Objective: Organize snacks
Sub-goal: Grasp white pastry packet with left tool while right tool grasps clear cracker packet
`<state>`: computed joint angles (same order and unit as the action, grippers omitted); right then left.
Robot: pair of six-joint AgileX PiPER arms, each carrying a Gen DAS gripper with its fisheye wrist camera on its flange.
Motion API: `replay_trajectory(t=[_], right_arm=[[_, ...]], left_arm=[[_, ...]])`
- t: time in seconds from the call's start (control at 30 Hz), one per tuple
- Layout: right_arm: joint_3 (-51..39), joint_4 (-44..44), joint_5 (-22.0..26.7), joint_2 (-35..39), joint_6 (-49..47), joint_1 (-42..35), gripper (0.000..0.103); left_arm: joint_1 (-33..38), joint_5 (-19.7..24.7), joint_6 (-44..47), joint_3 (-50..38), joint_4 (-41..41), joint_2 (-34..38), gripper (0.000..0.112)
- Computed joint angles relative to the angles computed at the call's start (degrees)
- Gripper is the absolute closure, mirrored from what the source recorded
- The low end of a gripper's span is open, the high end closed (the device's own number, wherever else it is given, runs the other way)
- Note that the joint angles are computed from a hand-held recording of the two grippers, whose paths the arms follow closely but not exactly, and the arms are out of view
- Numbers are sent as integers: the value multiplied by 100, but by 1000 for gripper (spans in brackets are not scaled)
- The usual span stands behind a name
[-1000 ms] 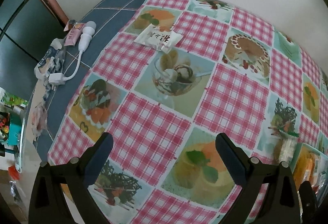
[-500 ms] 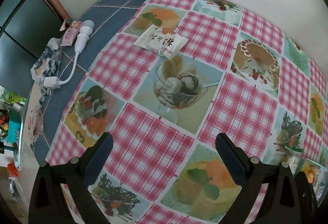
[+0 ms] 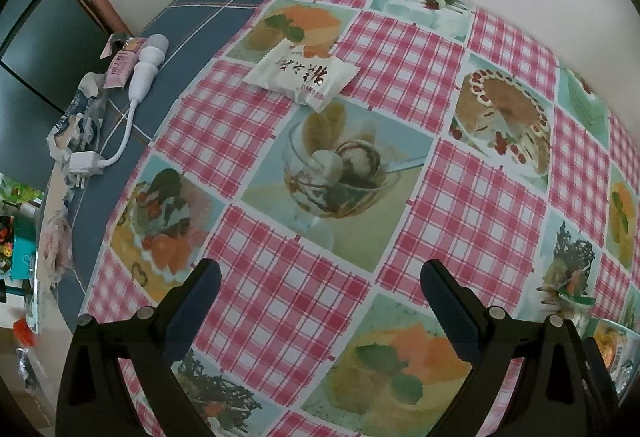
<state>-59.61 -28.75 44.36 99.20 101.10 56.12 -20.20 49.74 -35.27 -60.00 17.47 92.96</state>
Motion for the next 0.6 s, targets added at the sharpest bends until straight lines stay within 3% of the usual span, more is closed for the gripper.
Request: replay_trajectory(t=[0.5,0.6], right_arm=[[-20,-69,-61,217,-51,-183,29],[-43,-13,-387,218,-176,-213,29]], left_arm=[[-77,-67,-105,-135,90,269,12],[-119,-60,-125,-153,71,318,12]])
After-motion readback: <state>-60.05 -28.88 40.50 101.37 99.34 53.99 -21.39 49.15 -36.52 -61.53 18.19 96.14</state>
